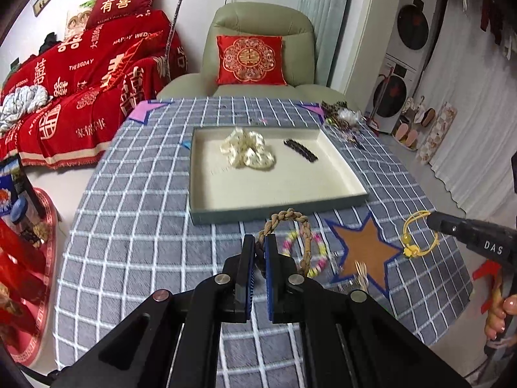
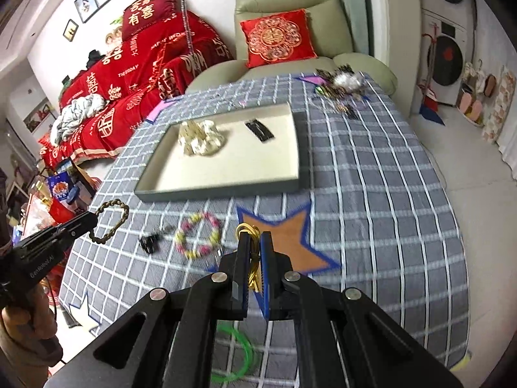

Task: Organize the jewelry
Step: 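Carry both bracelets into the tray beside the scrunchie and open both tools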

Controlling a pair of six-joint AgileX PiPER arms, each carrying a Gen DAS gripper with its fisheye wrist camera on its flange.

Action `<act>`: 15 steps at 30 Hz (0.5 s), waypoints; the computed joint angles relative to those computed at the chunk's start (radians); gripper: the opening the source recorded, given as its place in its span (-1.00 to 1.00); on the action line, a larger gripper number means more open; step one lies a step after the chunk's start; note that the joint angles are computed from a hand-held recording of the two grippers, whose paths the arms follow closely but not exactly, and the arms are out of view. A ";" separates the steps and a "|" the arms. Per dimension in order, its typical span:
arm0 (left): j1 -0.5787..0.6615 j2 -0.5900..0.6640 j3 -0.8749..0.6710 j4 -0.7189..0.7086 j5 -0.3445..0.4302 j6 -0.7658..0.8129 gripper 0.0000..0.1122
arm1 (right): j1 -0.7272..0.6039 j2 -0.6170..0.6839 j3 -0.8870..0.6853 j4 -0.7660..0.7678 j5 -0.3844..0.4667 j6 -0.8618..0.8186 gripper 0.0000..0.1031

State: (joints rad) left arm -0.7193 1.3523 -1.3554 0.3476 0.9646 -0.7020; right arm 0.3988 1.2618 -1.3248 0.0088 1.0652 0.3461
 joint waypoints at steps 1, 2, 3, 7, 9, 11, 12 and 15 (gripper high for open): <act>0.015 0.014 -0.020 -0.007 0.002 0.020 -0.76 | -0.001 0.019 -0.023 0.002 0.002 -0.008 -0.87; 0.039 0.034 -0.048 -0.023 0.003 0.050 -0.76 | -0.010 0.045 -0.053 0.011 0.003 -0.026 -0.87; 0.056 0.050 -0.068 -0.035 0.002 0.071 -0.76 | -0.019 0.081 -0.095 0.020 0.004 -0.043 -0.88; 0.110 0.132 -0.160 -0.059 0.006 0.146 -0.76 | -0.044 0.196 -0.222 0.056 0.010 -0.089 -0.87; 0.138 0.183 -0.214 -0.077 0.010 0.184 -0.76 | -0.056 0.258 -0.288 0.074 0.018 -0.112 -0.87; 0.166 0.228 -0.258 -0.103 0.006 0.218 -0.76 | -0.067 0.322 -0.355 0.092 0.025 -0.134 -0.88; 0.177 0.256 -0.284 -0.103 0.004 0.226 -0.76 | -0.074 0.365 -0.400 0.106 0.030 -0.148 -0.88; 0.200 0.338 -0.361 -0.105 0.016 0.252 -0.76 | -0.090 0.456 -0.492 0.148 0.042 -0.173 -0.88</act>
State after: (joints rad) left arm -0.5195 1.6900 -1.7164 0.2427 0.9808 -0.4500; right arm 0.3086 1.7180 -1.8164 0.1571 1.1068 0.1728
